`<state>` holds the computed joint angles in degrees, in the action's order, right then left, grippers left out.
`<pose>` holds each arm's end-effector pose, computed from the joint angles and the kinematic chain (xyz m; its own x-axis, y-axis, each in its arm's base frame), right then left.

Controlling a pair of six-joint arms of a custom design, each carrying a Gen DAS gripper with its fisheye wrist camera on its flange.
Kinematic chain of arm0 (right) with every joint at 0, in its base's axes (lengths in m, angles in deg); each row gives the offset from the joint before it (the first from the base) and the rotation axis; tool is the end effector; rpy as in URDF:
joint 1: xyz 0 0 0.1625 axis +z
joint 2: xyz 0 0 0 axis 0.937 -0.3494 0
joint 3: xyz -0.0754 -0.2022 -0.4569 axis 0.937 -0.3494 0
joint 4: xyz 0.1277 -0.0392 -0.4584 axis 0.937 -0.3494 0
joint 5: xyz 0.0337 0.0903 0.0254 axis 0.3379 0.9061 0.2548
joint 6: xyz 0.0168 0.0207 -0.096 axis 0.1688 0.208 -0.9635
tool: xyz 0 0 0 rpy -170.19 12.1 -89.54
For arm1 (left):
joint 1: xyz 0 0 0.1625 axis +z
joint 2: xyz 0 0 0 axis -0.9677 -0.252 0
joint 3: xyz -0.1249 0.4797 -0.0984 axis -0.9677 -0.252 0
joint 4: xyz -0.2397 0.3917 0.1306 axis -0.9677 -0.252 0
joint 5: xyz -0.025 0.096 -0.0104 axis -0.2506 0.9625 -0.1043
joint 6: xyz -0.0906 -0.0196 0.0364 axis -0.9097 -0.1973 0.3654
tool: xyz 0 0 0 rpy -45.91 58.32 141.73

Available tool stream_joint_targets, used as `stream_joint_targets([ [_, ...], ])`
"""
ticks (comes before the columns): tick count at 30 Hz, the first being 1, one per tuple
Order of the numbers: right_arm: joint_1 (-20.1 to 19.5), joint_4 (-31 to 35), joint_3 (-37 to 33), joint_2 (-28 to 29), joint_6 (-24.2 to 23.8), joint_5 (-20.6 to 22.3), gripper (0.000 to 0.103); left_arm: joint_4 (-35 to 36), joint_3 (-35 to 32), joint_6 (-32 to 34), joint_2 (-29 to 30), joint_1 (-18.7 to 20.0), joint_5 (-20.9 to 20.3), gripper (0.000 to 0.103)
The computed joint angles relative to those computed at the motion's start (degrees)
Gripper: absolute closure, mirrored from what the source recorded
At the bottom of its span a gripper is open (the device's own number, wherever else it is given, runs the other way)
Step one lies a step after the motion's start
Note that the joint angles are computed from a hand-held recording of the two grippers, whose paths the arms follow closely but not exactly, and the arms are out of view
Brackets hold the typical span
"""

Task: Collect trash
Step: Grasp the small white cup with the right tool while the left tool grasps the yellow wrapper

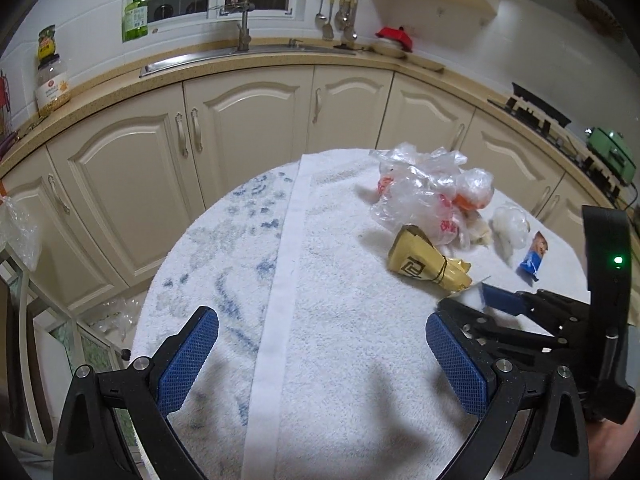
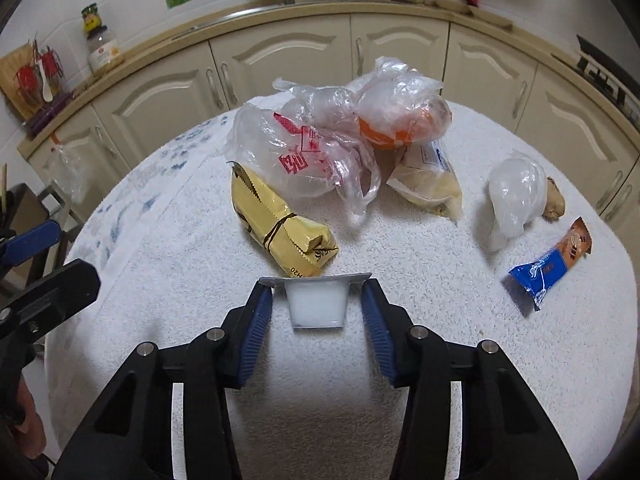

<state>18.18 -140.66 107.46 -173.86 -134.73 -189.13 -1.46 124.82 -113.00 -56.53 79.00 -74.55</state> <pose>0.0945 -0.3732 0.3759 -0.4403 -0.8488 0.2928 -0.8622 0.4907 0.1260 -0.5796 -0.2300 0.0429 -0.5963 -0.6793 -0.4278 0.0763 0.4825 -0.8726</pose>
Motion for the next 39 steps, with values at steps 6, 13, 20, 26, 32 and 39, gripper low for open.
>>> stream_joint_targets([
  [6,-2.12,2.9,-2.82,0.84,1.17,1.86,0.072,-2.73,-0.12,3.04,0.6,2.19,2.1,0.001],
  [13,-4.54,5.06,-5.4,0.6,1.4,3.47,0.072,-5.98,-0.1,7.6,1.36,5.3,4.81,0.001],
  [20,-6.95,5.19,-8.35,1.25,2.55,4.4,0.072,-11.37,-0.31,13.59,3.85,8.95,5.61,0.001],
  [26,-8.57,4.58,-8.63,2.04,2.82,5.55,0.072,-12.52,-1.24,16.75,5.45,12.13,6.1,0.001],
  [32,-9.38,2.69,-7.44,1.18,1.61,6.69,0.073,-14.75,-0.6,18.17,5.91,13.29,6.97,0.019],
  [39,-10.21,3.65,-7.99,0.88,2.18,8.08,0.073,-17.67,1.47,17.44,5.18,12.33,8.17,0.041],
])
